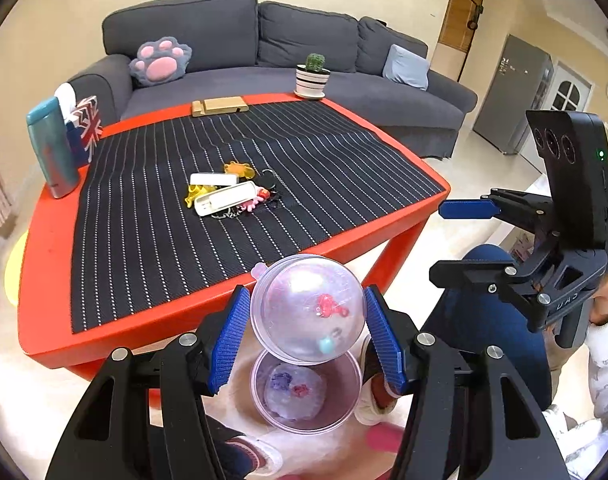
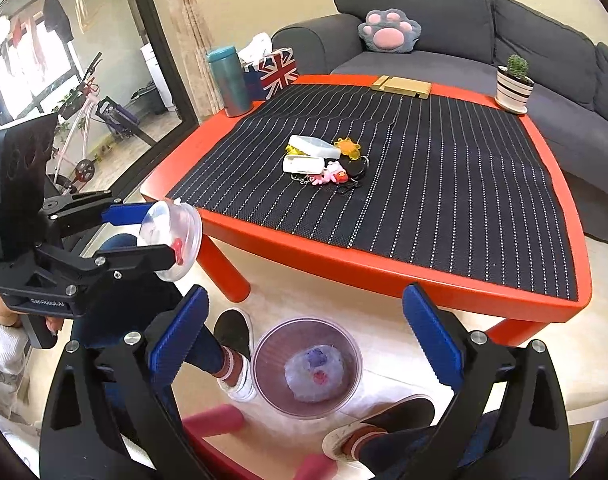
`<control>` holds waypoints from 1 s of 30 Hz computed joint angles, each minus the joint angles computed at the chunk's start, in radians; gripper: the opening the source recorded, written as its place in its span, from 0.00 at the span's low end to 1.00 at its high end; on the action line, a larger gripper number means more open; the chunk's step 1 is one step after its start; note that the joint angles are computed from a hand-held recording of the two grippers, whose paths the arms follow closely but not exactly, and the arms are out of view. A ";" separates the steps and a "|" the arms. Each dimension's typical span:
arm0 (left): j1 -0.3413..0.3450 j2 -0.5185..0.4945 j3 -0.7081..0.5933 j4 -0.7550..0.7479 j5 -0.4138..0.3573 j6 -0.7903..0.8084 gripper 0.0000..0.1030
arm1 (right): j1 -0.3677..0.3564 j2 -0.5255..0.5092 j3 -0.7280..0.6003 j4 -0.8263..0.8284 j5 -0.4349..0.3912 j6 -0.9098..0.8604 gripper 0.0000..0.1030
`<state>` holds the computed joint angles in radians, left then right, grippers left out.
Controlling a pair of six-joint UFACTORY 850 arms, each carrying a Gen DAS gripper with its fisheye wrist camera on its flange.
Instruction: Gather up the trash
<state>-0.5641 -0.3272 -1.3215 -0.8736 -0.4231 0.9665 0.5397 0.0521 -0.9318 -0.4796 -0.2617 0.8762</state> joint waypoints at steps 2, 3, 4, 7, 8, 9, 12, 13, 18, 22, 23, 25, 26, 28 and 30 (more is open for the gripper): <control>-0.003 -0.001 0.000 0.007 -0.004 -0.003 0.56 | -0.001 0.002 0.000 -0.007 -0.001 0.006 0.93; -0.004 -0.001 0.000 0.008 -0.006 -0.002 0.56 | -0.002 0.003 0.001 -0.012 -0.002 0.011 0.93; -0.005 -0.003 -0.002 0.011 -0.009 -0.003 0.56 | -0.002 0.007 0.003 -0.018 -0.004 0.017 0.93; -0.007 -0.008 -0.008 0.019 -0.027 -0.003 0.56 | -0.002 0.015 0.008 -0.032 -0.005 0.036 0.93; -0.009 -0.008 -0.007 0.020 -0.028 -0.002 0.56 | -0.003 0.016 0.009 -0.032 -0.005 0.037 0.93; -0.011 -0.009 -0.007 0.023 -0.030 -0.003 0.56 | -0.003 0.017 0.009 -0.033 -0.005 0.038 0.93; -0.013 -0.008 -0.005 0.023 -0.035 -0.003 0.56 | -0.004 0.019 0.012 -0.035 -0.003 0.041 0.93; -0.014 -0.008 -0.004 0.021 -0.036 0.001 0.56 | -0.004 0.019 0.011 -0.033 -0.003 0.039 0.93; -0.016 -0.008 -0.003 0.018 -0.051 0.008 0.56 | -0.004 0.021 0.012 -0.035 -0.002 0.043 0.93; -0.016 0.005 0.020 -0.056 -0.011 0.067 0.88 | -0.005 0.023 0.015 -0.036 -0.001 0.045 0.93; -0.017 0.002 0.017 -0.042 -0.010 0.052 0.89 | -0.005 0.024 0.016 -0.037 -0.002 0.045 0.93; -0.018 -0.002 0.013 -0.006 0.000 0.008 0.89 | -0.005 0.025 0.017 -0.033 -0.002 0.042 0.93; -0.019 -0.002 0.013 0.000 0.001 0.001 0.89 | -0.006 0.024 0.017 -0.032 -0.003 0.041 0.93; -0.018 -0.001 0.015 0.005 0.008 -0.008 0.91 | -0.006 0.024 0.017 -0.029 -0.001 0.038 0.93; -0.017 0.003 0.019 0.003 0.015 -0.011 0.92 | -0.004 0.023 0.017 -0.029 -0.002 0.039 0.93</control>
<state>-0.5806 -0.3246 -1.3022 -0.8711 -0.4078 0.9559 0.5353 0.0746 -0.9147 -0.5088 -0.2634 0.9152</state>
